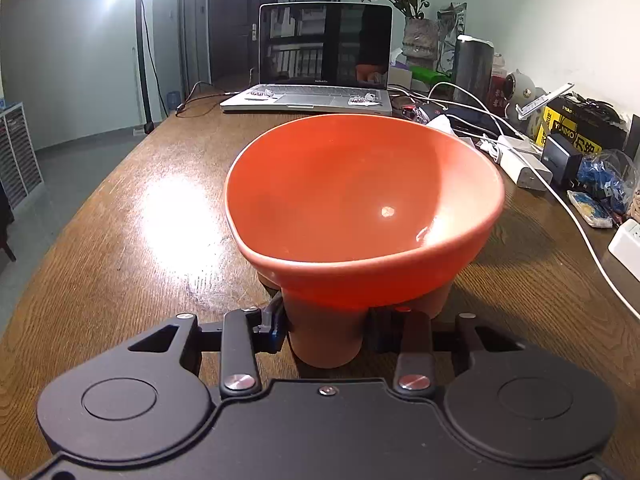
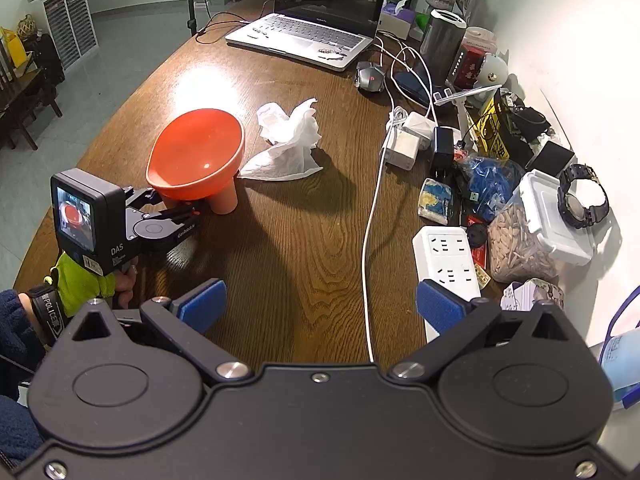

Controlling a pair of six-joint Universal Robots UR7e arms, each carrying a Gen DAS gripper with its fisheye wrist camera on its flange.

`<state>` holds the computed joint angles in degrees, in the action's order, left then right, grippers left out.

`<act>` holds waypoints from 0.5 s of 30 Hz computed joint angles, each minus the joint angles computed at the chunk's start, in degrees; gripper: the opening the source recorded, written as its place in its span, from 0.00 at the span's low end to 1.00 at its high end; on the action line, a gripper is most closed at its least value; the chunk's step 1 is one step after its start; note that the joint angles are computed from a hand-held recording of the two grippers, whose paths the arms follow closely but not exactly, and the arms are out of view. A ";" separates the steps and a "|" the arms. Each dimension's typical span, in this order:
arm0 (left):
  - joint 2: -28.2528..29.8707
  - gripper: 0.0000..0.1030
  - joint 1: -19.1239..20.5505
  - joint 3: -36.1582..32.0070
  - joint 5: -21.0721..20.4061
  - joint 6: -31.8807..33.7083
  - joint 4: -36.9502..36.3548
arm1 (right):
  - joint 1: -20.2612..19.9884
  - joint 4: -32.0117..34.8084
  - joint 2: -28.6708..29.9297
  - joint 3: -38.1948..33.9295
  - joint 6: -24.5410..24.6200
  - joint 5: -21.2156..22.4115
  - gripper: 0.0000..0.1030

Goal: Clean bowl
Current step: 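Reach the left gripper to the orange bowl and grasp its foot, then lower the right gripper onto the white tissue and grasp it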

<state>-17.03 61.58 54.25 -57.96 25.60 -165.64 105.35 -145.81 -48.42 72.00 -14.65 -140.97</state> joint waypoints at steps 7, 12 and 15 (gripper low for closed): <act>-1.00 0.36 -0.05 -0.25 -0.07 -0.56 4.43 | 0.12 -14.34 0.14 2.50 -7.28 2.48 0.99; -1.15 0.36 -0.30 -0.62 0.67 -0.89 6.67 | -0.69 -24.84 -0.97 4.71 -12.38 10.14 0.99; -1.28 0.36 -0.38 -0.29 0.81 -1.33 6.48 | -1.11 -24.73 -1.33 5.10 -14.98 13.18 0.99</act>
